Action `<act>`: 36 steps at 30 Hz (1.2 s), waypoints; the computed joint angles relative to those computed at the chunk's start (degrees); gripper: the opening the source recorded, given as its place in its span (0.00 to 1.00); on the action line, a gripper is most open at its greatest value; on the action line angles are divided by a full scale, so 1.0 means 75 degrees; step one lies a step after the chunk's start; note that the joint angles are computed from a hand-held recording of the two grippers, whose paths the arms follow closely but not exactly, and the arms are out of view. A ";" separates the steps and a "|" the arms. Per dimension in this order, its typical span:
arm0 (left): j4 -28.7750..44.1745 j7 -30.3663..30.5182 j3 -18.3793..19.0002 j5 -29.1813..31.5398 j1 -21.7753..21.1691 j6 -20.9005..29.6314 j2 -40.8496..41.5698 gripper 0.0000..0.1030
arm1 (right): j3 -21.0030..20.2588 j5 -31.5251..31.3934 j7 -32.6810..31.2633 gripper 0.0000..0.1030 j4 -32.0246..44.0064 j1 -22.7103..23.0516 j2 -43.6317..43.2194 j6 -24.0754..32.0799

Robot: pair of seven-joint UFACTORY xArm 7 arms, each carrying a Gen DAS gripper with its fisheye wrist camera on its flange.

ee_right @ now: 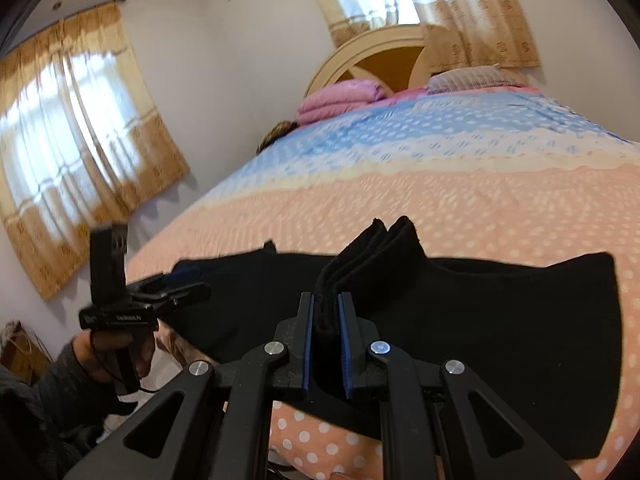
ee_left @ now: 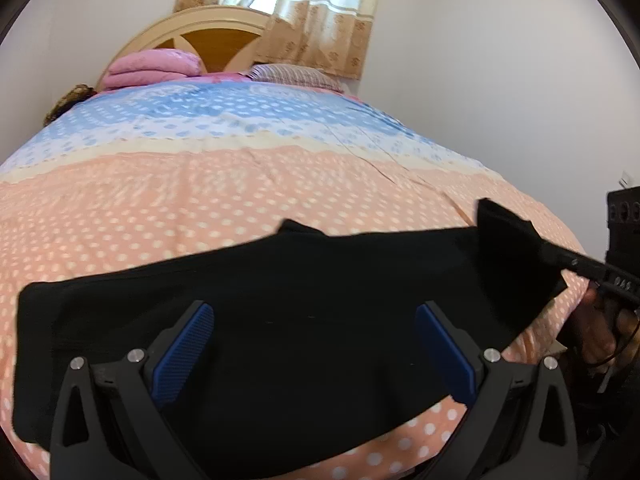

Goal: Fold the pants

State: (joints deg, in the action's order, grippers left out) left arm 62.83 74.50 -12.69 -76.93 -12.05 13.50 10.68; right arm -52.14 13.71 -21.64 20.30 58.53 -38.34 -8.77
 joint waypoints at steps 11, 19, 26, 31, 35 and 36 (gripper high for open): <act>0.0652 -0.0839 -0.0278 0.1143 -0.0178 0.0666 0.0537 1.00 | -0.0827 0.0267 -0.0275 0.25 0.0428 0.0845 0.1047 0.0860; 0.1342 -0.1619 -0.0601 0.2216 -0.0328 0.1316 0.1028 0.98 | 0.0726 0.0506 -0.0866 0.53 -0.0394 -0.1866 -0.0273 0.1363; 0.2172 -0.2805 -0.0769 0.3386 -0.0629 0.1941 0.1688 0.74 | 0.0259 0.0998 -0.1408 0.53 -0.0752 -0.2298 -0.1398 0.0616; 0.2350 -0.3471 -0.0919 0.4061 -0.0710 0.1675 0.1955 0.46 | 0.0133 0.0811 -0.1438 0.53 -0.0926 -0.2299 -0.1729 0.0198; 0.2505 -0.3587 -0.1136 0.3970 -0.0364 0.2058 0.2047 0.14 | -0.0090 0.0691 -0.1329 0.53 -0.0965 -0.2300 -0.1866 0.0068; 0.2520 -0.3504 -0.1197 0.3867 -0.0269 0.2178 0.2042 0.13 | -0.0144 0.0672 -0.1298 0.54 -0.0979 -0.2283 -0.1888 -0.0010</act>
